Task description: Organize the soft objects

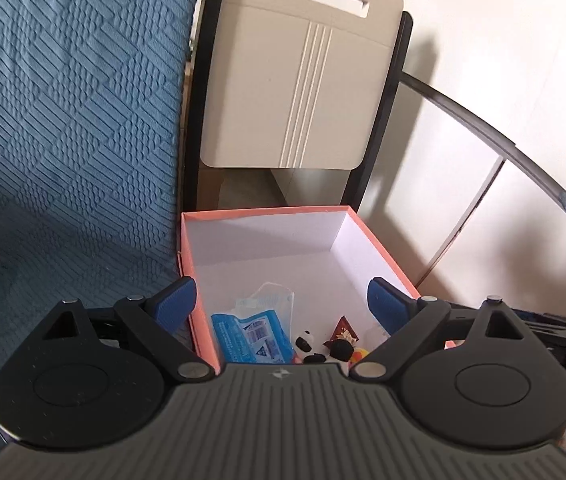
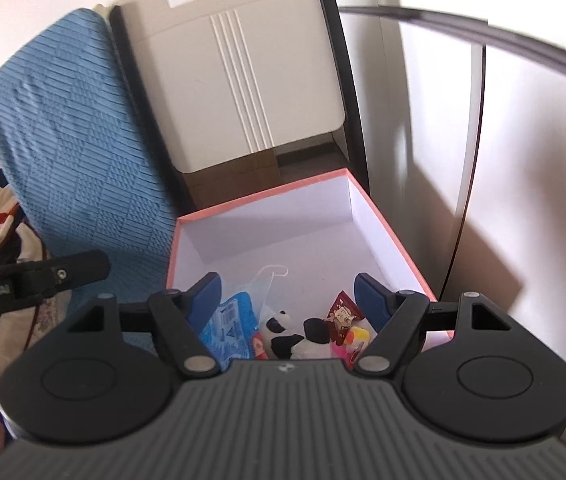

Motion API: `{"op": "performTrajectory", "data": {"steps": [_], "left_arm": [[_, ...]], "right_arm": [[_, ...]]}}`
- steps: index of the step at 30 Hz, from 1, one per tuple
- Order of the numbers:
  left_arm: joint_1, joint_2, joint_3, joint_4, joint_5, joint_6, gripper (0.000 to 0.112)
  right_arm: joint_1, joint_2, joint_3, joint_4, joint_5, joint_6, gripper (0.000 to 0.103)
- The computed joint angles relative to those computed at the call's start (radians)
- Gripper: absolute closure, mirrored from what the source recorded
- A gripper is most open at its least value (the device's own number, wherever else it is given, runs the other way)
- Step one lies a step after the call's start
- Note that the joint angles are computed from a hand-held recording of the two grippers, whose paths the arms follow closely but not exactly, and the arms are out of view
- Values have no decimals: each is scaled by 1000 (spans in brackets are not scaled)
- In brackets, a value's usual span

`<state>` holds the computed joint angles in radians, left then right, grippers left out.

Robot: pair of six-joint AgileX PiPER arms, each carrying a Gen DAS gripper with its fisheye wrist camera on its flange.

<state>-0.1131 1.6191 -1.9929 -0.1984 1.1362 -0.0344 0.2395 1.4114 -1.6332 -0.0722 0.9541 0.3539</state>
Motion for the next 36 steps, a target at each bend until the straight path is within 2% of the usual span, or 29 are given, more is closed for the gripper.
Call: {"op": "performTrajectory", "data": {"steps": [9,22,36], "left_arm": [[58,-138,153,-34,-18,51,17],[98,-263,303,-85,24,102,17],[144,-315,358,-97,51,114,17]], "right_arm": [[102,-111,66,-122,49,101,28],[287,-201,167,-281,110,280,28],[356,-254,236,-363,144,370,28]]}}
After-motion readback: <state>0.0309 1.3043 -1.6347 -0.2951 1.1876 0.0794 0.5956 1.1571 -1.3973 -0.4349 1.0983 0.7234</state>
